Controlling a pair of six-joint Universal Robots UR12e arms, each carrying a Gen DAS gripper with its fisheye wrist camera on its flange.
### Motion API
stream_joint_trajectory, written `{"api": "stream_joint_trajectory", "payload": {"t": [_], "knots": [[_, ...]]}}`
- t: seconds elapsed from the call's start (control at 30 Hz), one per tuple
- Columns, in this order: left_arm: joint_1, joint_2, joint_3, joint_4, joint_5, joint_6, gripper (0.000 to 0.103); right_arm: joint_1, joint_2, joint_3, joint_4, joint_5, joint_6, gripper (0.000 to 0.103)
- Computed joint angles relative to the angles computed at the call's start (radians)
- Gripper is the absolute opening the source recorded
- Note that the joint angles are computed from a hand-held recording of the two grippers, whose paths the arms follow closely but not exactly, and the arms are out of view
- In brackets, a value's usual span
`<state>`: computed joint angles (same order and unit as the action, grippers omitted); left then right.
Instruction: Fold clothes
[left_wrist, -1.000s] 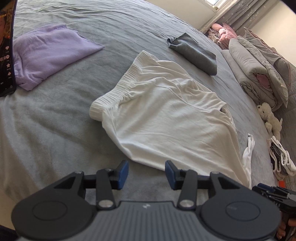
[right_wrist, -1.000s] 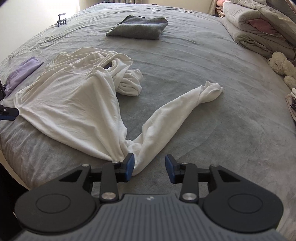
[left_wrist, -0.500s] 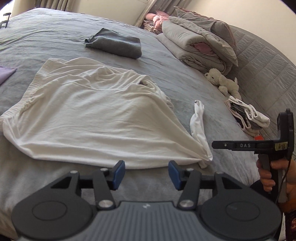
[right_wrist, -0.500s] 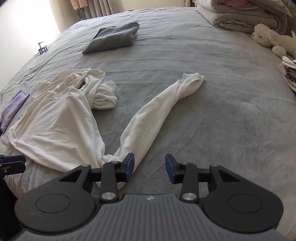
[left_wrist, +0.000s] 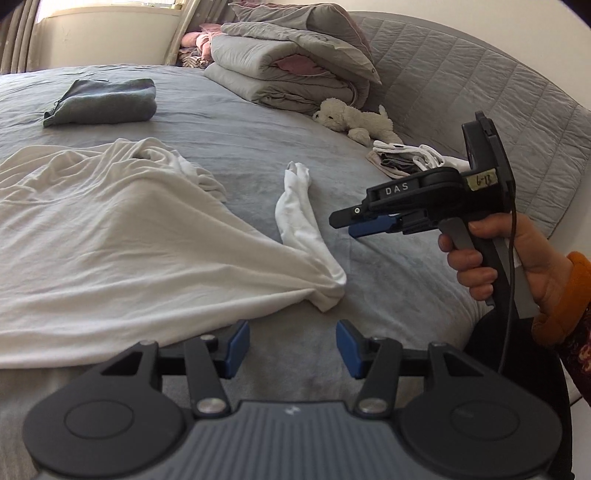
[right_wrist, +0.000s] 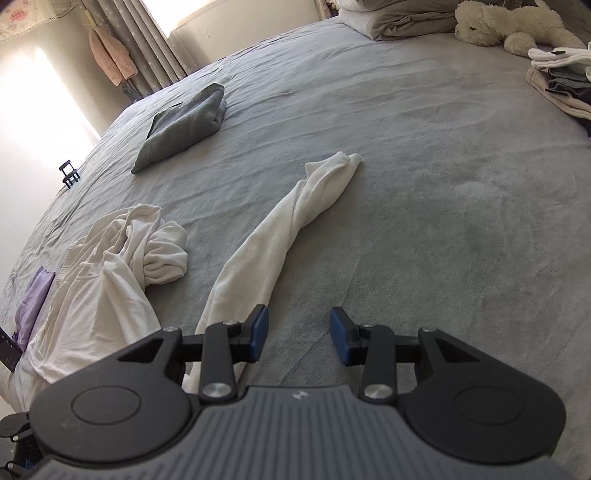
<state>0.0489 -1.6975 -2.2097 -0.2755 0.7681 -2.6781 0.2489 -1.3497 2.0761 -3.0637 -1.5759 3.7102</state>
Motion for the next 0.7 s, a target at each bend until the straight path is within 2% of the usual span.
{"api": "stream_joint_trajectory", "payload": {"t": [0.17,0.33,0.47,0.57,0.6,0.63,0.7], "knots": [[-0.019,-0.009,-0.011,0.051,-0.012,0.034,0.051,-0.009,0.017,0.000,-0.051,0.011,0.007,0.041],[-0.028,-0.013,-0.014,0.037,-0.029,0.086,0.049,-0.018,0.035,-0.003,-0.094,0.027,0.007,0.041],[-0.031,-0.026,-0.018,0.062,-0.033,0.075,0.042,-0.019,0.057,-0.015,-0.117,0.028,0.007,0.038],[-0.026,-0.035,-0.019,0.081,-0.046,0.035,0.038,-0.017,0.077,-0.029,-0.130,0.023,0.008,0.027],[-0.024,-0.038,-0.018,0.086,-0.051,0.018,0.035,-0.016,0.083,-0.034,-0.134,0.021,0.008,0.020],[-0.021,-0.040,-0.018,0.089,-0.055,0.002,0.031,-0.014,0.085,-0.035,-0.136,0.016,0.005,0.007],[-0.016,-0.044,-0.018,0.097,-0.059,-0.026,0.025,-0.009,0.089,-0.038,-0.142,0.005,-0.002,0.003]]}}
